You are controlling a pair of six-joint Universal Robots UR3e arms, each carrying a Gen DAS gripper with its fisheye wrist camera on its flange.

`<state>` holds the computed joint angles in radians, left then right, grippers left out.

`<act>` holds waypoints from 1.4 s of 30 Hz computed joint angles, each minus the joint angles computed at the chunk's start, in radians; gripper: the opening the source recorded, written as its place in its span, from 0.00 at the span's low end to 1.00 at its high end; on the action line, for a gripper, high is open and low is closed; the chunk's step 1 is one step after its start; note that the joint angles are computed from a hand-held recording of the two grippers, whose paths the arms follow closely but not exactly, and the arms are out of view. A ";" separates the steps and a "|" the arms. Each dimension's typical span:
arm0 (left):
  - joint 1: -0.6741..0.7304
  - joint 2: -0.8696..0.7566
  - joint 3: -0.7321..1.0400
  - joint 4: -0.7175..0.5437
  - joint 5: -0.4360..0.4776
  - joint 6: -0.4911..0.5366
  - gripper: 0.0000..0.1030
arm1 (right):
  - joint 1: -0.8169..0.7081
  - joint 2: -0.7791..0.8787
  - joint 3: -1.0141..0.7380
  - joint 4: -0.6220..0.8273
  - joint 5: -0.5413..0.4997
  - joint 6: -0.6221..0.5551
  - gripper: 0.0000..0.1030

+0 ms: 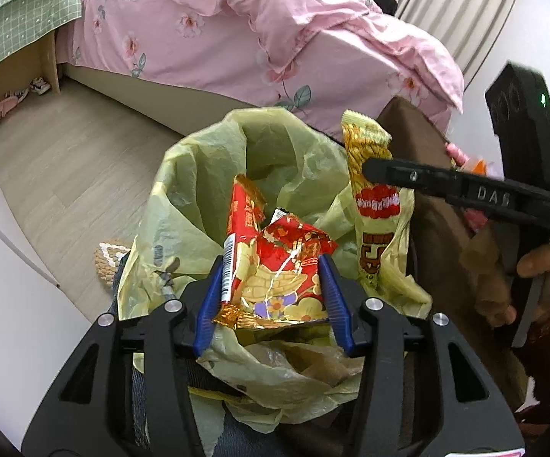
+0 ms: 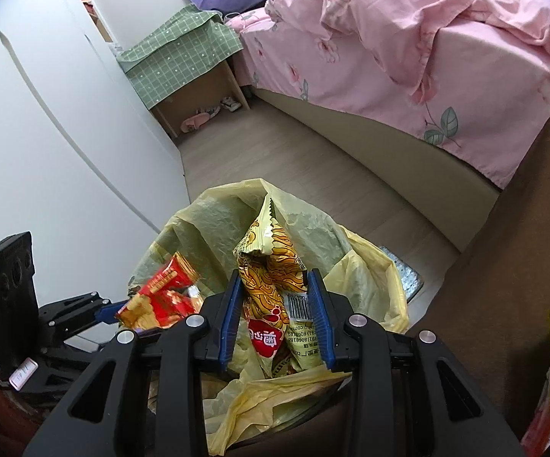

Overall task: Collect trash
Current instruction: 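Carry both wrappers to the yellow-green trash bag and lower them inside, then open both grippers to drop the wrappers and return to the table, then grasp the pink wrapper strip with the right gripper while the left gripper grasps the white milk carton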

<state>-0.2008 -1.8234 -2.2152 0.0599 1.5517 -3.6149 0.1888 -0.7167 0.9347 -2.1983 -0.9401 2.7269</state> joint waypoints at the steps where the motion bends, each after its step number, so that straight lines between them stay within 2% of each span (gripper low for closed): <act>1: 0.007 0.012 -0.015 0.023 -0.010 -0.002 0.53 | -0.002 -0.003 0.001 -0.001 0.002 0.003 0.35; 2: 0.012 0.021 -0.024 0.032 -0.013 -0.001 0.61 | -0.006 -0.008 0.006 -0.001 0.008 0.008 0.36; 4: 0.004 0.044 -0.031 0.032 0.012 -0.011 0.65 | -0.015 -0.015 0.012 0.012 0.023 0.014 0.47; 12: -0.041 0.144 -0.017 -0.020 0.144 -0.100 0.66 | -0.094 -0.172 0.243 -0.117 0.093 0.041 0.53; 19: -0.112 0.142 0.073 -0.073 0.188 -0.098 0.69 | -0.236 -0.426 0.592 -0.282 0.123 -0.013 0.55; 23: -0.185 0.057 0.209 -0.127 0.186 -0.088 0.69 | -0.365 -0.591 0.827 -0.405 0.130 -0.058 0.60; 26: -0.252 -0.035 0.338 -0.154 0.197 -0.065 0.69 | -0.471 -0.687 0.951 -0.433 0.147 -0.121 0.69; 29: -0.304 -0.135 0.481 -0.189 0.188 -0.037 0.69 | -0.620 -0.788 1.050 -0.358 0.207 -0.247 0.69; 32: -0.348 -0.250 0.655 -0.243 0.174 -0.001 0.69 | -0.705 -0.837 1.070 -0.254 0.168 -0.365 0.69; 37: -0.408 -0.418 0.933 -0.361 0.163 0.040 0.69 | -0.824 -0.862 1.175 -0.404 0.106 -0.408 0.69; 42: -0.443 -0.588 1.222 -0.495 0.164 0.064 0.69 | -0.909 -0.757 1.171 -0.575 0.054 -0.352 0.69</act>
